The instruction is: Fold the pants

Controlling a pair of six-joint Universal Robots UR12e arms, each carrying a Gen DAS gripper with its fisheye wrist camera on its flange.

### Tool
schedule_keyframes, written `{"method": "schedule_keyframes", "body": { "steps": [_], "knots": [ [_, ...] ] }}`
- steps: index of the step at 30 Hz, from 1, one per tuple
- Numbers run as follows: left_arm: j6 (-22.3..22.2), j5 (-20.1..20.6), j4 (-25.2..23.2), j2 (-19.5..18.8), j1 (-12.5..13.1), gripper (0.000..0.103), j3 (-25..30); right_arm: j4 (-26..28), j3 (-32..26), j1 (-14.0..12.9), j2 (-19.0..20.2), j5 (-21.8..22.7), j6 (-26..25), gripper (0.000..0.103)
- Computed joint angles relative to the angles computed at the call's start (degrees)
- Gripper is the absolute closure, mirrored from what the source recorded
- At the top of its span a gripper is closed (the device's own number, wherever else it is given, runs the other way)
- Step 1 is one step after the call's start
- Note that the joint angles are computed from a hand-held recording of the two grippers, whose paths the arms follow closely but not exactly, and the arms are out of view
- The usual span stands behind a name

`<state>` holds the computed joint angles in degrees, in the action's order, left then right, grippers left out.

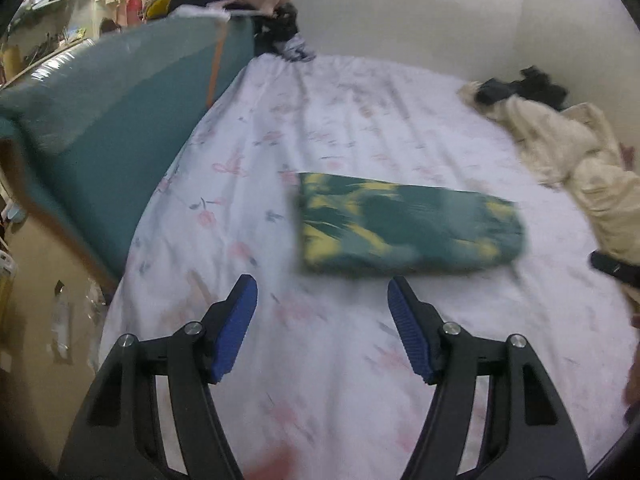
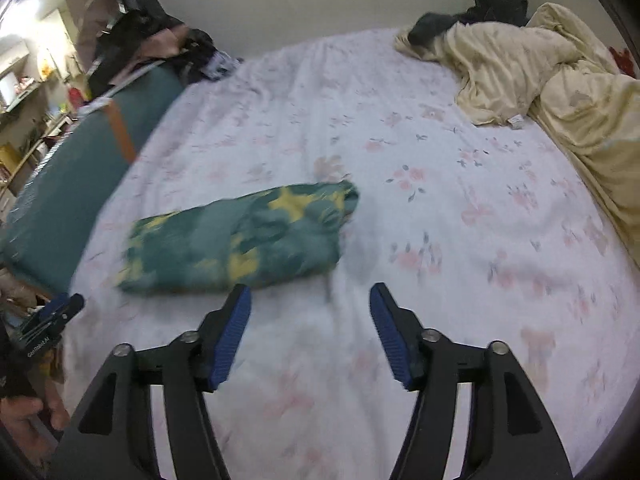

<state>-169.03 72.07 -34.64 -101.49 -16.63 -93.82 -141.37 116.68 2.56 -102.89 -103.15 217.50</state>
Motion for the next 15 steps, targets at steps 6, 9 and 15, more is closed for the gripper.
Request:
{"method": "schedule_keyframes", "body": {
  "steps": [6, 9, 15],
  "knots": [
    [-0.67, -3.11, 0.92, 8.61, 0.64, 0.016, -6.02, 0.95, 0.05, 8.35, -3.36, -7.15, 4.34, 0.021],
    [1.14, -3.98, 2.24, 12.78, 1.40, 0.013, -9.01, 3.03, -0.74, 12.47, -4.75, -10.77, 6.34, 0.016],
    [3.41, -7.67, 2.02, 20.67, 4.64, 0.000, -13.72, 6.25, -3.23, 23.13, -5.74, -21.95, 12.07, 0.002]
  ]
}}
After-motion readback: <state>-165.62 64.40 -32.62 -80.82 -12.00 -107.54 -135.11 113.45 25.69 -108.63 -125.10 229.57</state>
